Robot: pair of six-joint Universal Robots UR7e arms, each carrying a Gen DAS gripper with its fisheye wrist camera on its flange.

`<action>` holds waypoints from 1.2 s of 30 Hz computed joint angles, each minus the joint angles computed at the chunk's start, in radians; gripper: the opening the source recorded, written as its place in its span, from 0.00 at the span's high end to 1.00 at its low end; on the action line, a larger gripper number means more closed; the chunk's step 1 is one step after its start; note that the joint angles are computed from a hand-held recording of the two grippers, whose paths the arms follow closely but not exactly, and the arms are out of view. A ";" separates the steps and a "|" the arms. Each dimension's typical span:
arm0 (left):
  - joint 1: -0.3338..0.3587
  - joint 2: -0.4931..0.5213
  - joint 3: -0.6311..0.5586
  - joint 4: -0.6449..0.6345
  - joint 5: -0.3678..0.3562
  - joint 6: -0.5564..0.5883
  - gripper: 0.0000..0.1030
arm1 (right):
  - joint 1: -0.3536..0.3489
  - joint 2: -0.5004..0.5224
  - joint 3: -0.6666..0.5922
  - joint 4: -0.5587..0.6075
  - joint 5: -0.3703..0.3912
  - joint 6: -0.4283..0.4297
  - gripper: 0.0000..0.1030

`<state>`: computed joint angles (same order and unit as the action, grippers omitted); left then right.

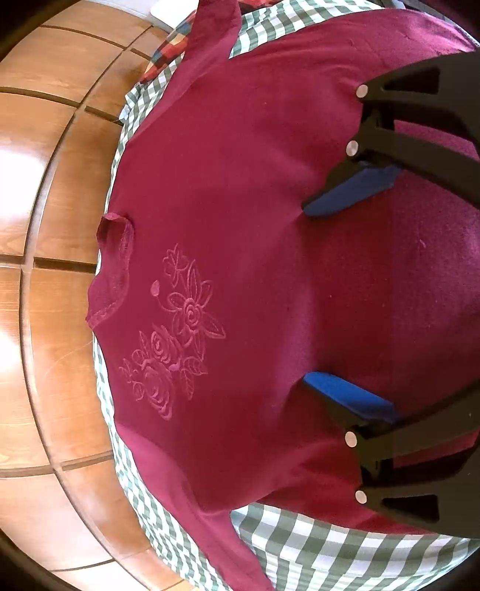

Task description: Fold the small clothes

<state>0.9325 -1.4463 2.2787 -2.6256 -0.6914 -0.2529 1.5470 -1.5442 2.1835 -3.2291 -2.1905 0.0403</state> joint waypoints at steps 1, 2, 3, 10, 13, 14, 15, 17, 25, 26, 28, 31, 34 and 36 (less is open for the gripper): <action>0.000 0.001 0.001 -0.002 0.002 0.001 0.16 | -0.008 -0.011 0.018 0.006 0.020 0.010 0.27; -0.001 0.002 0.001 -0.004 0.002 0.002 0.16 | -0.017 -0.007 0.026 0.012 0.028 0.015 0.30; -0.001 0.002 0.001 -0.004 0.003 0.002 0.16 | -0.024 0.001 0.025 0.015 0.030 0.020 0.36; -0.003 0.004 0.001 0.001 0.012 -0.002 0.15 | -0.033 0.084 -0.078 0.109 0.039 0.066 0.94; -0.005 0.005 0.002 0.002 0.018 -0.003 0.15 | 0.024 0.157 -0.137 0.049 -0.161 -0.046 0.95; -0.005 0.007 0.002 0.002 0.020 -0.002 0.14 | 0.029 0.180 -0.157 0.073 -0.237 -0.057 0.95; -0.006 0.011 0.001 0.003 0.026 -0.001 0.14 | 0.024 0.191 -0.169 0.107 -0.271 -0.053 0.95; -0.004 0.013 -0.003 0.012 0.026 0.000 0.13 | 0.024 0.209 -0.173 0.102 -0.294 -0.062 0.95; -0.051 -0.123 0.037 0.127 0.032 -0.064 0.14 | 0.129 0.169 -0.077 -0.043 -0.267 -0.121 0.38; -0.060 -0.144 0.050 0.139 0.045 -0.066 0.16 | 0.147 0.156 -0.052 -0.015 -0.228 -0.118 0.38; -0.075 -0.195 0.076 0.160 0.066 -0.076 0.16 | 0.177 0.151 -0.013 0.029 -0.161 -0.102 0.38; -0.093 -0.268 0.106 0.202 0.095 -0.115 0.16 | 0.214 0.171 0.063 0.128 0.027 -0.062 0.38; -0.102 -0.323 0.126 0.243 0.118 -0.145 0.16 | 0.236 0.236 0.106 0.182 0.159 -0.029 0.39; -0.105 -0.355 0.135 0.276 0.129 -0.163 0.16 | 0.247 0.279 0.122 0.204 0.207 -0.021 0.56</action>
